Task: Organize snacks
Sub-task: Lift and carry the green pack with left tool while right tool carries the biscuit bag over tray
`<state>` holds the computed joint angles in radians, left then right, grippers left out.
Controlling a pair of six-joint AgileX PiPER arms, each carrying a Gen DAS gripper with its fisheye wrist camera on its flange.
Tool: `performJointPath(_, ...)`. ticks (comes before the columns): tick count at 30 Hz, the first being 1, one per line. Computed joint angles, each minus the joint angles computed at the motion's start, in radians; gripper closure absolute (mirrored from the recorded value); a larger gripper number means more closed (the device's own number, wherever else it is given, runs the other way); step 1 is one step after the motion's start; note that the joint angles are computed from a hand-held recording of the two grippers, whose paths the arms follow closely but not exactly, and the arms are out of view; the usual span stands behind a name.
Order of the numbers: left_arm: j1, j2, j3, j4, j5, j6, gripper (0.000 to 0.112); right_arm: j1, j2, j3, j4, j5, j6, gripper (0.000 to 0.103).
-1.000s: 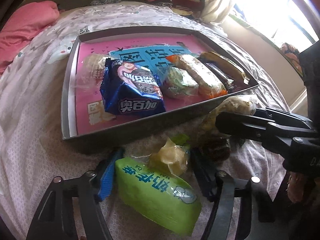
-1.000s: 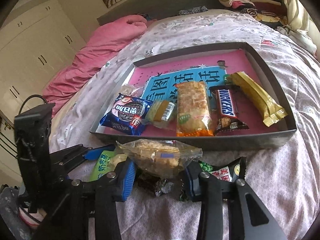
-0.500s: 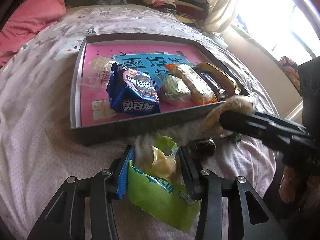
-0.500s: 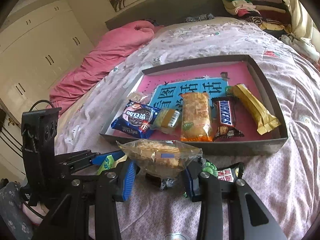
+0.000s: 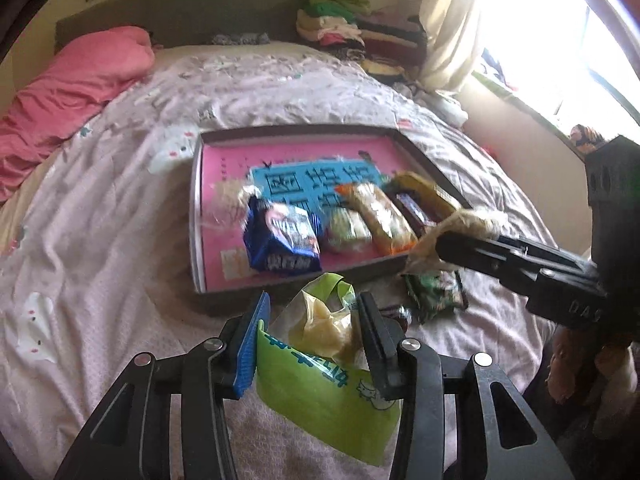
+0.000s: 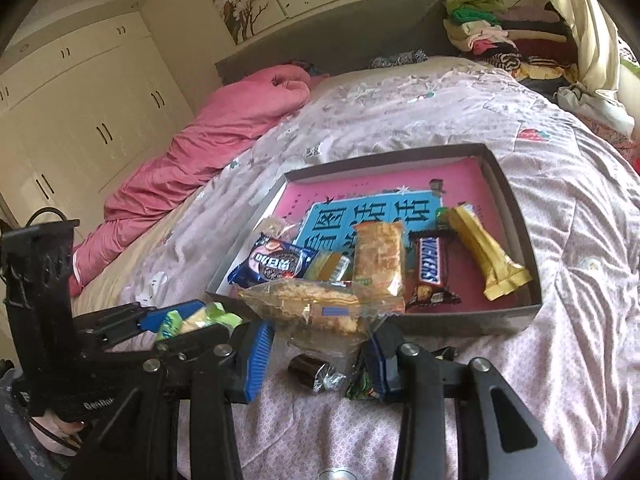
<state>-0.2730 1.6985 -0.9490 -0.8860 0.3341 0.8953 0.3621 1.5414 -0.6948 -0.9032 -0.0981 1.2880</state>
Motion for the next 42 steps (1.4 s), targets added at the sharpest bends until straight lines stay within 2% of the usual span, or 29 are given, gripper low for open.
performJointPath(2, 0.004, -0.008, -0.01, 0.014, 0.001, -0.026, 0.066, -0.005, -0.015, 0.006, 0.042, 0.006, -0.043, 0.062)
performJointPath(4, 0.004, -0.014, -0.02, 0.025, -0.005, -0.045, 0.066, -0.006, -0.02, 0.006, 0.165, 0.019, -0.166, 0.062)
performJointPath(11, 0.006, -0.01, -0.053, 0.065, -0.029, -0.109, 0.066, -0.042, -0.054, 0.022, 0.423, 0.025, -0.424, 0.062)
performJointPath(15, 0.004, 0.001, -0.067, 0.064, -0.037, -0.12, 0.066, -0.072, -0.067, 0.03, 0.39, 0.02, -0.39, 0.062)
performJointPath(20, 0.0, 0.038, -0.115, 0.019, -0.01, -0.104, 0.066, -0.098, -0.08, 0.039, 0.491, 0.019, -0.492, 0.062)
performJointPath(23, -0.017, 0.071, -0.143, 0.025, -0.025, -0.126, 0.066, -0.118, -0.083, 0.041, 0.449, 0.017, -0.449, 0.062)
performJointPath(29, -0.064, 0.139, -0.2, 0.115, -0.076, -0.23, 0.066, -0.146, -0.091, 0.047, 0.472, 0.021, -0.469, 0.062)
performJointPath(32, -0.086, 0.17, -0.23, 0.214, -0.102, -0.335, 0.066, -0.159, -0.093, 0.049, 0.489, 0.023, -0.485, 0.062)
performJointPath(34, -0.093, 0.192, -0.255, 0.266, -0.101, -0.393, 0.066, -0.163, -0.092, 0.047, 0.552, 0.027, -0.546, 0.062)
performJointPath(37, -0.105, 0.224, -0.288, 0.367, -0.101, -0.499, 0.066, -0.18, -0.086, 0.045, 0.465, 0.029, -0.457, 0.062)
performJointPath(40, -0.109, 0.251, -0.31, 0.393, -0.094, -0.529, 0.066, -0.18, -0.077, 0.037, 0.561, 0.045, -0.551, 0.062)
performJointPath(42, -0.112, 0.267, -0.322, 0.392, -0.088, -0.532, 0.066, -0.183, -0.068, 0.033, 0.532, 0.046, -0.52, 0.062)
